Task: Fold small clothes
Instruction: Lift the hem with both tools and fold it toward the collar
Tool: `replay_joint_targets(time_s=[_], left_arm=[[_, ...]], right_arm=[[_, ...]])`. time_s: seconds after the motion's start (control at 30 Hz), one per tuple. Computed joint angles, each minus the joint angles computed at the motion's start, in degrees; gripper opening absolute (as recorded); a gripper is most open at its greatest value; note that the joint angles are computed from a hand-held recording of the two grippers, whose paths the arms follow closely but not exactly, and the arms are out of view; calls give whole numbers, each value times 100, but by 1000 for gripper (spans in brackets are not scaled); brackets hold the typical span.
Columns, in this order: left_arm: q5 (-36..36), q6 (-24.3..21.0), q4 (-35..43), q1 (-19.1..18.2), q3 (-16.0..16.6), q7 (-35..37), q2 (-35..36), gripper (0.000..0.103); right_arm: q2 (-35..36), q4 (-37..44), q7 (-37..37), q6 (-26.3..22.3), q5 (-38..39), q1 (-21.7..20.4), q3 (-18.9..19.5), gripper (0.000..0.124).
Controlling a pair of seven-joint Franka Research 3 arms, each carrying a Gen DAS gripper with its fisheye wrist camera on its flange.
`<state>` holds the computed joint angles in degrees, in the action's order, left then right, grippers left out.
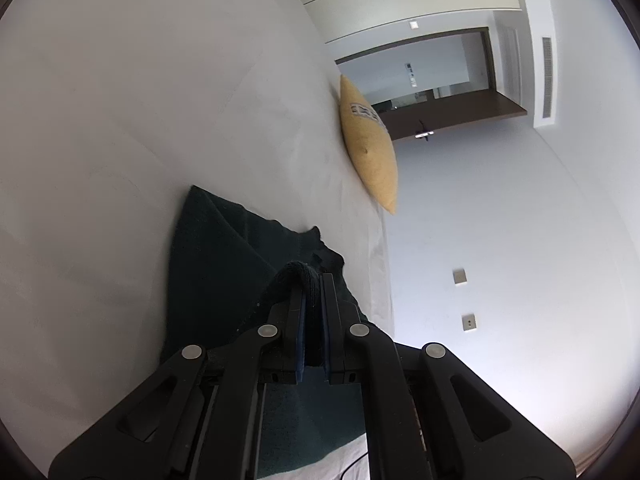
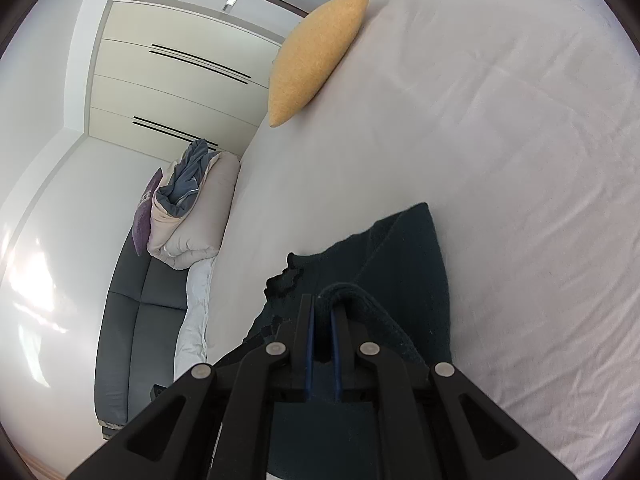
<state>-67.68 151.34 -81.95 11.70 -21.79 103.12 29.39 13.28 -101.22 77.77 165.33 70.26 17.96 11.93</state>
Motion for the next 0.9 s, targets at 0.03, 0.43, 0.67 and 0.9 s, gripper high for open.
replay_joint_targets(time_s=[0.03, 0.43, 0.67, 0.9], left_arm=[[35, 1, 36, -13, 15, -24, 41, 5], [1622, -91, 1767, -329, 52, -1366, 1381, 5], [2858, -407, 3174, -620, 238, -2587, 2398, 5], [3288, -619, 3689, -424, -136, -3259, 2953, 6]], right_arm=[[58, 67, 21, -24, -37, 1, -10, 8], [610, 581, 727, -94, -790, -89, -3, 8], [1026, 965, 1535, -157, -1615, -109, -53, 8], [1256, 1019, 2336, -103, -2093, -206, -43, 8]])
